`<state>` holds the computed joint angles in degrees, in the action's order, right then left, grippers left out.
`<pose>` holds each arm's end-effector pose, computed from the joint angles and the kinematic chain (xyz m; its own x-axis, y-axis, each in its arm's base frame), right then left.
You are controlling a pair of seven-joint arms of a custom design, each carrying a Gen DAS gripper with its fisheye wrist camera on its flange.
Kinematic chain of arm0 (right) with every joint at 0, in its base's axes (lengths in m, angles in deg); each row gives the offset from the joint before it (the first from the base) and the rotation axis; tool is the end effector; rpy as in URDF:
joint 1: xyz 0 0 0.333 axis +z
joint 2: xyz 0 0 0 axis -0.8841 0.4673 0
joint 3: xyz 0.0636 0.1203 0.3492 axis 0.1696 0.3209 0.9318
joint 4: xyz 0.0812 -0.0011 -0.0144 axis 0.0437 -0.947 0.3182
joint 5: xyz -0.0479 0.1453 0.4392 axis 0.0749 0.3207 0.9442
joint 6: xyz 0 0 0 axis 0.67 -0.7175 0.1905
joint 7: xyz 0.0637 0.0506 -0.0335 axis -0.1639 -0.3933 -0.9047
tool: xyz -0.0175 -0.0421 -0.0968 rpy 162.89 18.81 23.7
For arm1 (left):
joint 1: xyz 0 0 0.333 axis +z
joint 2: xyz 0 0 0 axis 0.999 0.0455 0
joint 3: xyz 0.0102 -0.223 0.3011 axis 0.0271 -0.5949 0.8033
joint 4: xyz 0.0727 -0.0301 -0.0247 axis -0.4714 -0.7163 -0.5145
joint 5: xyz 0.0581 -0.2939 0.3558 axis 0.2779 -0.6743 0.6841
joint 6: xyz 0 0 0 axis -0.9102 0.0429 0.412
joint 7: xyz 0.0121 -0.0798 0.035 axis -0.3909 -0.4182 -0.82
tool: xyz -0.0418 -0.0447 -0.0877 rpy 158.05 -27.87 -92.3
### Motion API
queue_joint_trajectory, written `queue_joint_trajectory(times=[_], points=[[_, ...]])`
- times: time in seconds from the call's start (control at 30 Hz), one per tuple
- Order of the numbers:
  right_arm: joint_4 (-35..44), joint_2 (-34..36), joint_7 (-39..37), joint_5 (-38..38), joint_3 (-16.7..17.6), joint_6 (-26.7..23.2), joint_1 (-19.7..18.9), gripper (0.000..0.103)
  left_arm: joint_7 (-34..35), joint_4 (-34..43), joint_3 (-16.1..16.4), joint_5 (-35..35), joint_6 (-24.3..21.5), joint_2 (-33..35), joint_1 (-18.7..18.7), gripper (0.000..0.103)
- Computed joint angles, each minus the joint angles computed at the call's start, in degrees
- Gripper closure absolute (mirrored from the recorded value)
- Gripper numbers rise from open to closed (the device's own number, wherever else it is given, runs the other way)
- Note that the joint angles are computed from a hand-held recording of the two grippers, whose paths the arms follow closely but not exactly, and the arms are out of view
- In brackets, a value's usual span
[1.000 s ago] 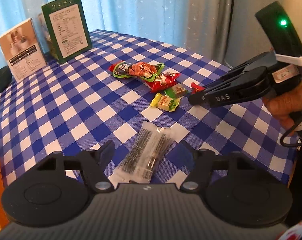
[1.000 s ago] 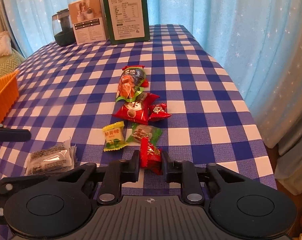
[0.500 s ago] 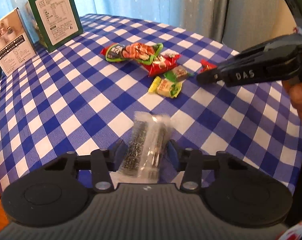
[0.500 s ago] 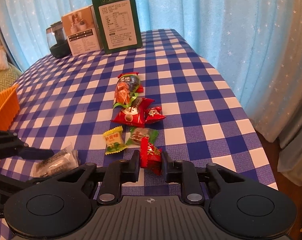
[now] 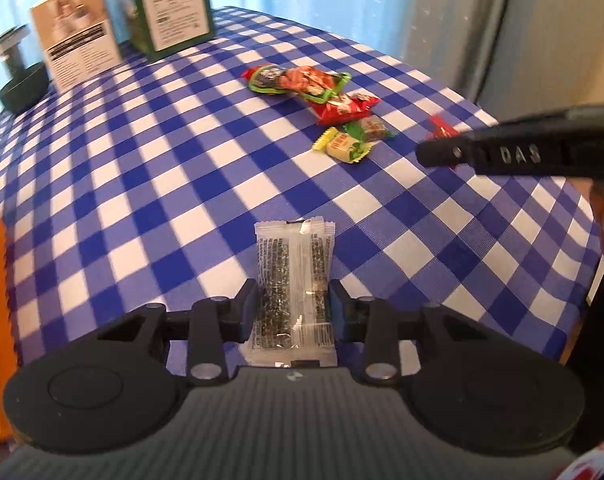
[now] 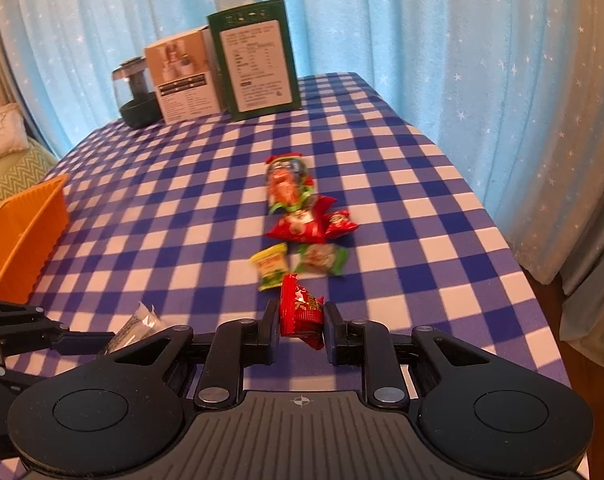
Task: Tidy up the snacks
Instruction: 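Carry both held snacks over the orange tray and open the left tool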
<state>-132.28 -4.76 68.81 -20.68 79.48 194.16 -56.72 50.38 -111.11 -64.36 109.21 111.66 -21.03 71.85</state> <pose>0.6192 0.2259 0.3376 0.2135 -0.9558 -0.2024 -0.7439 -0.0247 -0.6678 0.5910 -0.2608 0.3138 -0.3507 -0.9365 0.0022 -0.7598 0.2832 -0.5852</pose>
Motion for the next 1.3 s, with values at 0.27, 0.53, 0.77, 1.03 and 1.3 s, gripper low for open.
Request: queue_joint_trajectory(times=[0.27, 0.53, 0.77, 1.03, 1.3], points=[[-2.35, -3.74, -0.25, 1.04, 2.21, -1.09, 1.34, 0.081, -23.89, -4.6, 16.51, 18.02, 1.16, -6.81, -12.58, 0.069], [0.01, -3.94, -4.09, 2.22, 7.31, -1.46, 1.15, 0.081, -45.62, -8.07, 19.22, 39.65, -2.54, -15.21, -10.57, 0.069], [4.25, -2.39, -7.13, 2.86, 7.05, -2.49, 5.47, 0.081, -50.48, -11.69, 16.36, 44.57, -4.37, -21.15, -3.31, 0.069], [11.51, 1.88, -10.63, 3.14, 4.14, -5.45, 12.45, 0.081, -44.36, -13.67, 14.48, 42.69, -3.94, -24.39, 4.67, 0.069], [20.36, 7.85, -12.6, 3.67, 0.83, -10.23, 18.39, 0.081, -37.66, -13.82, 12.78, 37.22, -2.37, -23.23, 11.52, 0.069]])
